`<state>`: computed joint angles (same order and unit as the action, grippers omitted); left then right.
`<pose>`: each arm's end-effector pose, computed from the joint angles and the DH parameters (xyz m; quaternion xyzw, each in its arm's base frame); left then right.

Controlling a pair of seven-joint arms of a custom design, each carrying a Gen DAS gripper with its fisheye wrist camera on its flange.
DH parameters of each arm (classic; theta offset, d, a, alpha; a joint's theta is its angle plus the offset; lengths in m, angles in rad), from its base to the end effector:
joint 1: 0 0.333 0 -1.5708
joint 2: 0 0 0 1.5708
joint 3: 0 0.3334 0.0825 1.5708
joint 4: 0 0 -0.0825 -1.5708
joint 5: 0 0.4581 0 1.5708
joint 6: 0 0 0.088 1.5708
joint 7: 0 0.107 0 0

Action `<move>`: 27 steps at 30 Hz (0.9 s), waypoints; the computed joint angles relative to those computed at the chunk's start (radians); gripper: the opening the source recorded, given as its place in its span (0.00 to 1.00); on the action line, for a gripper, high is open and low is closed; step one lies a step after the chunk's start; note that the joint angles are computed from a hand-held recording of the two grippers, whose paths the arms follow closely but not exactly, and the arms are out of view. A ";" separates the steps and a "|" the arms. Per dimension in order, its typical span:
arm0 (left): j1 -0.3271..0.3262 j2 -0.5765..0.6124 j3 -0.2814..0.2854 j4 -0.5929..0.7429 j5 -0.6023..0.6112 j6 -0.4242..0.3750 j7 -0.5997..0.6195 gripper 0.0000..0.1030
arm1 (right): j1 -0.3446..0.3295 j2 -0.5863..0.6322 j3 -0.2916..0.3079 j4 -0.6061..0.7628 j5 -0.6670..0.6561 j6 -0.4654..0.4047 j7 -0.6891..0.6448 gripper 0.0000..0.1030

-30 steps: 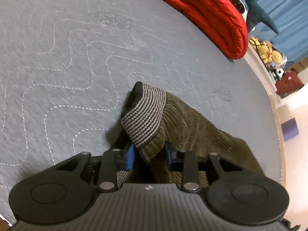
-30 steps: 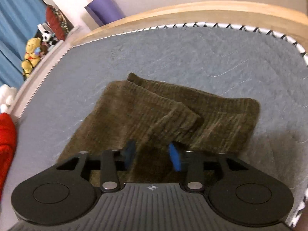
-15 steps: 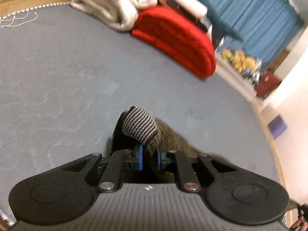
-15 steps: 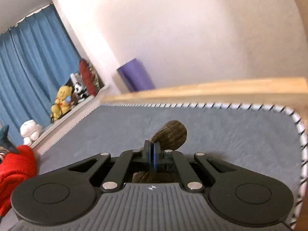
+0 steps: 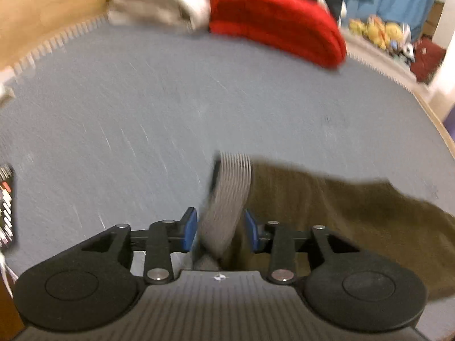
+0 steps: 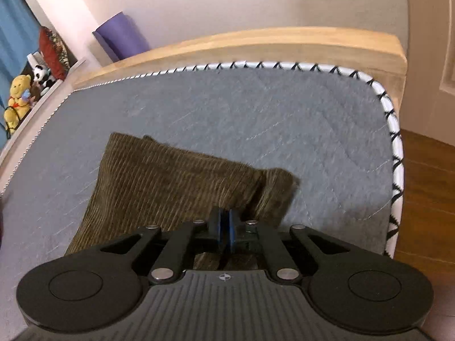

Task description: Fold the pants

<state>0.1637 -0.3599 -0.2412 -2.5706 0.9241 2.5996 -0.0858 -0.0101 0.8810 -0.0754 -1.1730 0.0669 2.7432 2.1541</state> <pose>0.4920 -0.0517 0.3884 -0.8696 0.3284 -0.1790 0.3222 0.8879 -0.0553 0.3165 -0.4084 0.8476 -0.1733 0.2912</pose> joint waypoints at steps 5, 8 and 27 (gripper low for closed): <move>0.013 0.050 -0.015 0.041 0.195 0.104 -0.038 0.40 | 0.010 0.025 -0.024 0.036 -0.018 -0.040 0.047 0.32; -0.039 0.129 0.036 0.073 0.084 0.154 0.139 0.38 | -0.011 0.050 0.007 0.074 -0.007 -0.068 0.015 0.29; -0.128 0.360 0.101 0.267 0.297 0.325 0.190 0.48 | -0.089 -0.021 0.082 -0.075 0.052 0.129 0.047 0.08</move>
<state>0.0360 0.0005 -0.1405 -2.3037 1.2213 2.9242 0.1037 -0.0987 0.8601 0.0068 -1.2478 0.1185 2.8726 2.2008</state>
